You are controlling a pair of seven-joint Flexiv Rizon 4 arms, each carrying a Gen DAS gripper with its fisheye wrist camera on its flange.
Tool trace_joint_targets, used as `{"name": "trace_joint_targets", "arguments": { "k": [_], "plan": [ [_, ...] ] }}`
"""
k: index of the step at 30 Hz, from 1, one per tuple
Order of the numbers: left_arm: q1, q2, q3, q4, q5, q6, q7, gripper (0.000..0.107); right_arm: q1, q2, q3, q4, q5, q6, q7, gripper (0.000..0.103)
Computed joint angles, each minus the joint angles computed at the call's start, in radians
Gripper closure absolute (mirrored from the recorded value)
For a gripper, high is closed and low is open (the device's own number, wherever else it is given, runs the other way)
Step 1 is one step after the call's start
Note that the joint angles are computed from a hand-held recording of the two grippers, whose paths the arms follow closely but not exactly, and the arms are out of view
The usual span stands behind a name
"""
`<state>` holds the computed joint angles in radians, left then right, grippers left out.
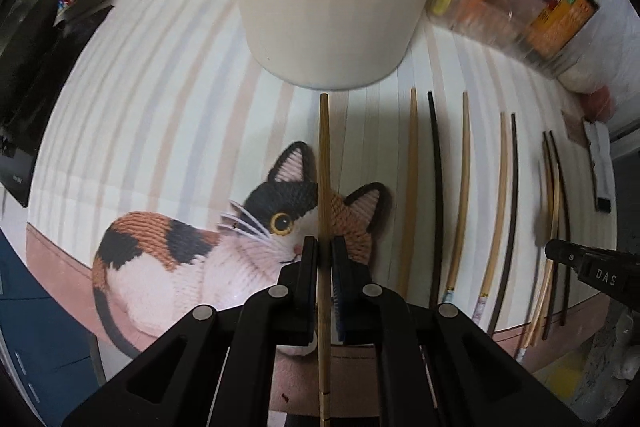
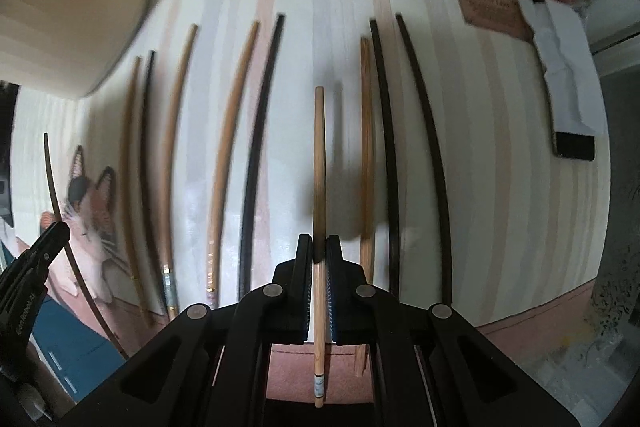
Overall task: Organize utensils
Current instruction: 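Lift the wooden chopstick upright with both grippers, then carry the chopstick with both grippers over the beige holder and lower it in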
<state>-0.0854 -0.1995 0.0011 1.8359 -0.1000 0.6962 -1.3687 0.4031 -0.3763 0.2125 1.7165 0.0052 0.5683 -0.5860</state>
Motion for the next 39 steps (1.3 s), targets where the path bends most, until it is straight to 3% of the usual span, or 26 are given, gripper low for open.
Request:
{"name": "trace_joint_targets", "arguments": {
  "k": [10,15,22,29,39],
  "plan": [
    [0.029,0.108,0.018,0.048,-0.042,0.066,-0.029,0.102,0.021,0.120,0.007,0.115,-0.096,0.159,0.067,0.096],
    [0.017,0.095,0.002,0.014,-0.037,0.118,-0.082,0.102,0.007,0.152,-0.013,0.045,-0.117,0.136,0.040,0.096],
    [0.027,0.123,0.003,-0.033,-0.104,0.168,-0.094,0.102,0.004,0.149,-0.034,-0.057,-0.186,0.209,0.035,0.096],
    [0.043,0.074,-0.009,-0.202,-0.161,0.200,-0.118,0.102,0.009,0.048,-0.071,-0.280,-0.247,0.279,-0.023,0.096],
    [0.040,-0.167,-0.029,-0.600,-0.143,0.177,-0.237,0.102,0.008,-0.219,-0.126,-0.717,-0.244,0.279,-0.100,0.096]
  ]
}}
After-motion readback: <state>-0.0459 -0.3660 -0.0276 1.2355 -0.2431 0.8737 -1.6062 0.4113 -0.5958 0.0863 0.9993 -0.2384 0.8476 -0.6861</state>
